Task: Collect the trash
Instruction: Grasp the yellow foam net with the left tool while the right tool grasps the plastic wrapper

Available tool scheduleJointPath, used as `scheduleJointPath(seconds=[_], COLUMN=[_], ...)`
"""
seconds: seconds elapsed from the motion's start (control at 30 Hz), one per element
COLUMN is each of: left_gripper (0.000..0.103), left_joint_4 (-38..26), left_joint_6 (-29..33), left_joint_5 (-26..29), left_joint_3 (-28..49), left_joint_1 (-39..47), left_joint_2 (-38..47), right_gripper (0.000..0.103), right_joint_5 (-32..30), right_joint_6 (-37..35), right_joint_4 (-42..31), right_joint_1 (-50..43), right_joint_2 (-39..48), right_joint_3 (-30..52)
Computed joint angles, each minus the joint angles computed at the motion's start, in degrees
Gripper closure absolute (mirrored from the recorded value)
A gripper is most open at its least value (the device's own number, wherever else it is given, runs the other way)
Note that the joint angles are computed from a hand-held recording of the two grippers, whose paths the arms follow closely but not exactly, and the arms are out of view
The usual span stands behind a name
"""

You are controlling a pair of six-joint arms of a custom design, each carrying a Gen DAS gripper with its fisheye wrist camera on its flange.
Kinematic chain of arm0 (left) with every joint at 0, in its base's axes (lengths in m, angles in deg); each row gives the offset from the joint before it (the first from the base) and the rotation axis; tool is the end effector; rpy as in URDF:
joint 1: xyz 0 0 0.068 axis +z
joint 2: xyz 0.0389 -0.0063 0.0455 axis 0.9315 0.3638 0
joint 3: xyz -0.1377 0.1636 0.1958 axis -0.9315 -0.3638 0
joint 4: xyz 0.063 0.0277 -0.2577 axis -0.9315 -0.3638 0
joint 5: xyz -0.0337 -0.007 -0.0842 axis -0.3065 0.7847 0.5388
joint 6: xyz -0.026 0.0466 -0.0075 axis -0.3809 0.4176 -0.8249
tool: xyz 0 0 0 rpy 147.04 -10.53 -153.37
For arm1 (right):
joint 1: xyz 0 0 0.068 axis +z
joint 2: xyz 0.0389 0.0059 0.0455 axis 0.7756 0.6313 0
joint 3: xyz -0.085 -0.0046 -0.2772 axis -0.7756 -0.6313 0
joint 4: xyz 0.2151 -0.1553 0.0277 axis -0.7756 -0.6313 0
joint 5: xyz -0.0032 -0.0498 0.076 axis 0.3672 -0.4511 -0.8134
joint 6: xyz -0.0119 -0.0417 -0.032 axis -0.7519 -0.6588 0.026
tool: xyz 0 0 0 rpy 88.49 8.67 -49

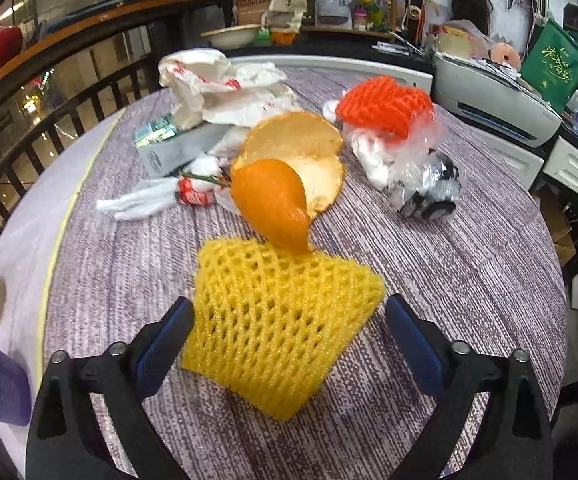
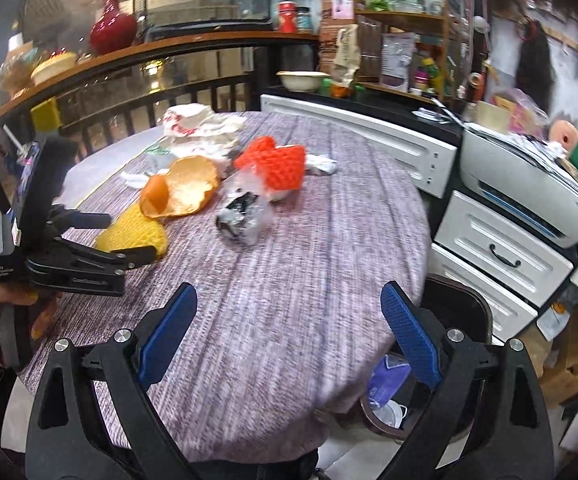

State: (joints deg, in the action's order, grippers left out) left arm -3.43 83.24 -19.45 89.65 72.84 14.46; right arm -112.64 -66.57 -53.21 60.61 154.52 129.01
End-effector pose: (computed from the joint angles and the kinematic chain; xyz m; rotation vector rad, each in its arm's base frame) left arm 0.1894 0.0186 0.2003 -0.2656 2.4389 0.1559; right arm 0.2602 0.0600 0.2274 -0.8062 2.1223 0.4087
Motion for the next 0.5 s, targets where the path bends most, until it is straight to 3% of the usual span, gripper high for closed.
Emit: scheduleJointPath(seconds=[0.23,0.3,0.33,0.5], left_gripper=[0.056,0.080,0.085,0.091], left_joint_4=[-2.8,-4.6,-5.2,-9.3], left_joint_6=[-0.2,0.3,0.1,0.4], left_joint_5=[3.3,6.6,8.2,13.6], left_joint_3=[-0.3,0.0,0.5,1.5], left_joint_1=[2.9,5.0,5.7,9.2], left_joint_2=[-4.8,-6.6,-6.4,-10.0], right_gripper=[0.011,0.011,0.011,0.011], right_joint_5=[3.0,3.6,4.1,5.8], right_joint_6=[1.9,2.2,2.4,4.0], right_joint_4=[1.7,2.3,2.6,1.7], right_joint_1=[5.2,6.6,7.4,9.9], right_joint_2=[4.1,5.5,6.4,11.7], right_joint_3=[2.6,3.5,4.2,8.2])
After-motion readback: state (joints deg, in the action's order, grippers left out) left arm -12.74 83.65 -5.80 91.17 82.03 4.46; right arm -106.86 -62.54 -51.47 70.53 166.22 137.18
